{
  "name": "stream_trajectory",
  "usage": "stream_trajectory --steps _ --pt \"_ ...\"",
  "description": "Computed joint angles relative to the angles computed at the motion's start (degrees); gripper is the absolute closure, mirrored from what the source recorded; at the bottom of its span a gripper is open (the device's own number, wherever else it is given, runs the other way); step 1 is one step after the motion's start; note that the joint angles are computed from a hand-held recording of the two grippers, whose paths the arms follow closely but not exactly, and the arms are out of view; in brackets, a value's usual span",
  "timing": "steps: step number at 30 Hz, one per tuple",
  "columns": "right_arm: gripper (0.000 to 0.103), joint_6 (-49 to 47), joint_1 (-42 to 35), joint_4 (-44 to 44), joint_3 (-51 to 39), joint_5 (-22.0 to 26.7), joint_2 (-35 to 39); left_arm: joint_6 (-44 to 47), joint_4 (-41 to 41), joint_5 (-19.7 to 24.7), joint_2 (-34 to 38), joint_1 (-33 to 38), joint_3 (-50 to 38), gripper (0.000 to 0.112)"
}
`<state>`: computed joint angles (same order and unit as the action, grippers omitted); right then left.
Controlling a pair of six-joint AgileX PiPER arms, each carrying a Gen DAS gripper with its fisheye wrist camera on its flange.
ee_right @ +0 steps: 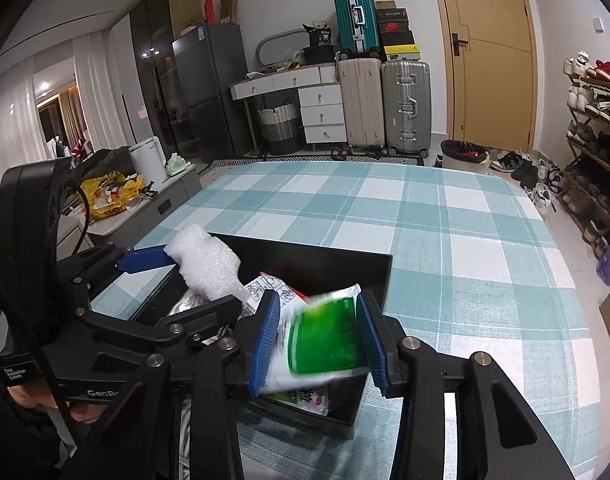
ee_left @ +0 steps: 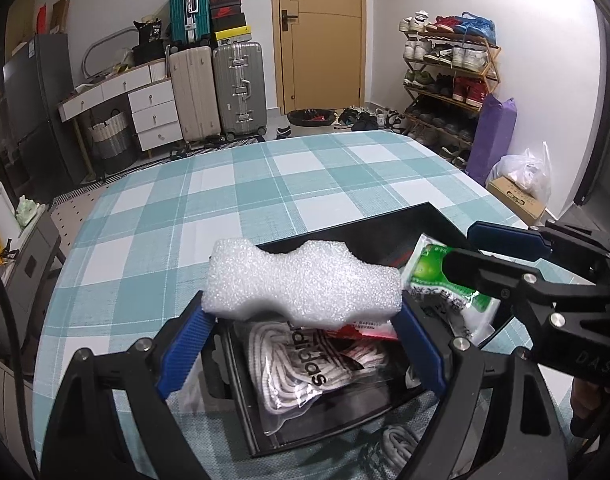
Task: Organize soft objects
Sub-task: 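Lift the foam wrap with the left tool while the right tool carries the sachet over the box, then lower the foam wrap and sachet into the box and open both tools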
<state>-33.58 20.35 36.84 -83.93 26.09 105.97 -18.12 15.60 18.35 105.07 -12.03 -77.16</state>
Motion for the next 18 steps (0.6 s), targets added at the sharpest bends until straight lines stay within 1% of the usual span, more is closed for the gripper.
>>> stream_trajectory --steps 5,9,10,12,13,14,16,17,18 --pt "0.062 -0.2 -0.2 0.0 -0.5 0.2 0.7 -1.6 2.1 0.2 0.2 -0.3 -0.2 0.024" --pt "0.062 -1.8 -0.2 0.7 0.2 0.3 0.0 0.6 -0.4 0.3 0.0 0.0 -0.2 0.023" --pt "0.059 -2.1 -0.1 0.6 0.4 0.4 -0.3 0.9 -0.6 0.5 0.1 0.0 -0.3 0.023" --pt "0.051 -3.6 -0.4 1.6 0.8 1.3 -0.8 1.5 -1.0 0.3 -0.1 0.0 0.0 0.021" --pt "0.044 -4.6 -0.5 2.5 1.2 1.7 -1.2 2.1 -1.6 0.5 -0.1 0.0 0.0 0.02" --pt "0.04 -5.0 -0.7 2.9 1.4 2.2 -1.4 4.0 -3.6 0.9 -0.1 0.2 -0.1 0.018" --pt "0.024 -6.3 -1.1 4.1 2.5 2.6 -2.3 7.7 -7.8 1.9 -0.2 0.7 -0.2 0.015" --pt "0.021 -8.0 -1.5 5.8 3.4 3.0 -3.0 11.2 -11.5 2.2 -0.5 1.1 0.0 0.012" --pt "0.015 -9.6 -1.8 7.3 4.3 3.1 -3.5 15.3 -15.9 2.2 -0.9 1.7 0.5 0.009"
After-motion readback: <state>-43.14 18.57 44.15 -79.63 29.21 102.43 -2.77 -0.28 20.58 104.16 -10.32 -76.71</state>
